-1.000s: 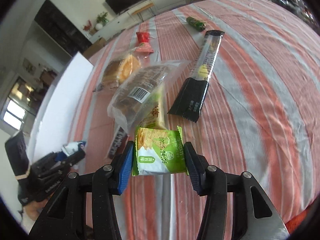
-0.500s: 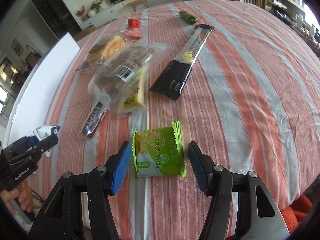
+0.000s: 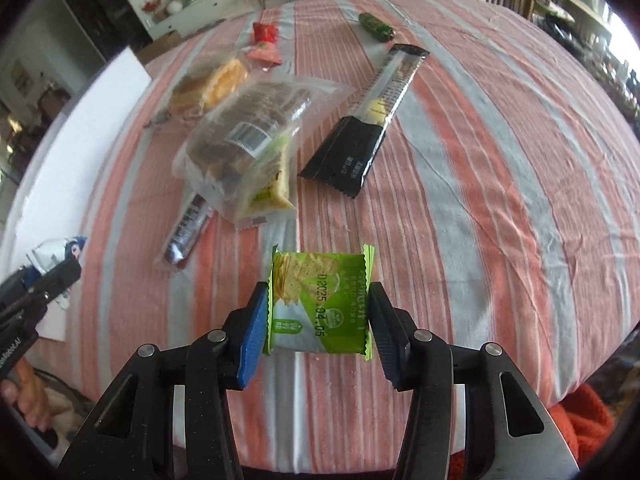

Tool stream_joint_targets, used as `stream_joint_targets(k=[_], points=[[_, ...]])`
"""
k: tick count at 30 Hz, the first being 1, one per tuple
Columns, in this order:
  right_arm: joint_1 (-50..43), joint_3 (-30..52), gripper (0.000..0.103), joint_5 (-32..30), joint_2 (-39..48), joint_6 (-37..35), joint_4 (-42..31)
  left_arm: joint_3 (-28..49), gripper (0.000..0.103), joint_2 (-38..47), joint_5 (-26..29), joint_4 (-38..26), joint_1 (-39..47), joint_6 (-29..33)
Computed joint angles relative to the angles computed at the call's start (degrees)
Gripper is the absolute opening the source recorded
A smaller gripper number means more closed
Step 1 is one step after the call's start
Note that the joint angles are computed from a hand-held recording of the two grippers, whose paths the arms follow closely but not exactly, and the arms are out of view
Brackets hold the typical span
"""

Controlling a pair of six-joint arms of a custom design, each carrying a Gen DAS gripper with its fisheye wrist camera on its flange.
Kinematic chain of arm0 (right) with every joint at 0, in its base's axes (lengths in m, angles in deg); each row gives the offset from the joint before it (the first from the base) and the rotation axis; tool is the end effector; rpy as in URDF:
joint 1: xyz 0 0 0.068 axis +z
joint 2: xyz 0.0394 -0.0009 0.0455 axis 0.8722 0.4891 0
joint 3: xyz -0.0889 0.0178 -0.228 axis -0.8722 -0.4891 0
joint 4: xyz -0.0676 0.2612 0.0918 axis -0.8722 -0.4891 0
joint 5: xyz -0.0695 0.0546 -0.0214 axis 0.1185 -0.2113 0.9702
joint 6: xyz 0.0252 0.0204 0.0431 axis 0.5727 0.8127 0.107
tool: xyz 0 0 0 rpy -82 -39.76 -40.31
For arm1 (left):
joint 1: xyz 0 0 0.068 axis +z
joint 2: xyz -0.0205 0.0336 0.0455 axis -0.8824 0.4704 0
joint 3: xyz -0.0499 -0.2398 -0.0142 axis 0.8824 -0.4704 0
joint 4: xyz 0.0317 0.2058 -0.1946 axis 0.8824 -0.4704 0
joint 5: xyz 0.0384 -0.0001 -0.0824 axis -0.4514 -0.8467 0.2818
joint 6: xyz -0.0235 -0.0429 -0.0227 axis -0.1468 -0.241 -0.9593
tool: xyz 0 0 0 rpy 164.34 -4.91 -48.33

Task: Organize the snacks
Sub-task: 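Carry both packets over the cardboard box and open both tools to drop them, then bring both open tools back over the table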

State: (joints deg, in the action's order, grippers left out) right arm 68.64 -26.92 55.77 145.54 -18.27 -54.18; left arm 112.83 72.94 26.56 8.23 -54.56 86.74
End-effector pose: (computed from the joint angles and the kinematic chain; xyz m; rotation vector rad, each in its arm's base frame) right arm 0.2608 0.0413 0.1829 0.2095 2.6473 0.3429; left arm 0.2686 0.0193 0.2206 0.3799 2.4575 -0.3989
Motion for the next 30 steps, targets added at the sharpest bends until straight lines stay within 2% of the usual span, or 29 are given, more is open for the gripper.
stream_joint_targets(k=[3, 6, 10, 14, 15, 17, 18, 19, 22, 26, 29, 30], points=[[1.9, 3.7, 0.05, -4.8, -4.1, 1.8, -2.4, 5.4, 0.039, -1.3, 5.6, -5.7, 6.3, 1.8], [9.1, 12.7, 0.051, -6.6, -2.3, 3.7, -3.0, 11.4, 0.039, -0.4, 8.0, -8.4, 14.7, 3.2], [21.3, 28.1, 0.051, -6.5, 7.4, 5.2, -1.4, 17.4, 0.039, 3.5, 5.0, -6.0, 25.0, 3.6], [29.9, 45.2, 0.051, -6.5, 22.0, 4.3, 0.0, 21.4, 0.04, 9.3, 0.2, -2.5, 31.8, 2.7], [31.3, 48.5, 0.054, -6.1, 25.2, 4.2, 1.0, 21.5, 0.042, 10.2, -1.8, -0.9, 32.7, 2.0], [32.5, 54.8, 0.062, -6.7, 31.1, 4.5, 1.5, 21.1, 0.055, 11.7, -6.1, 2.1, 33.5, 1.3], [32.6, 57.7, 0.07, -7.2, 33.4, 5.2, 0.4, 20.5, 0.069, 12.1, -7.4, 3.5, 33.8, 0.9], [32.2, 57.7, 0.07, -7.8, 33.7, 6.1, 0.8, 19.6, 0.08, 12.0, -7.8, 4.6, 34.0, 0.2], [29.9, 48.8, 0.072, -6.5, 27.7, 6.8, 5.7, 16.8, 0.089, 10.3, -7.0, 6.0, 33.0, -0.7], [24.6, 34.2, 0.073, 1.5, 17.9, 4.9, 6.8, 13.1, 0.091, 6.4, -2.9, 4.2, 28.2, -0.2], [19.3, 20.3, 0.073, 11.1, 10.5, 4.8, 6.7, 11.1, 0.093, 3.4, 1.1, 0.2, 21.6, 1.1], [17.4, 16.3, 0.073, 14.9, 8.9, 5.0, 5.9, 9.9, 0.097, 2.4, 1.9, -0.8, 18.6, 1.5]])
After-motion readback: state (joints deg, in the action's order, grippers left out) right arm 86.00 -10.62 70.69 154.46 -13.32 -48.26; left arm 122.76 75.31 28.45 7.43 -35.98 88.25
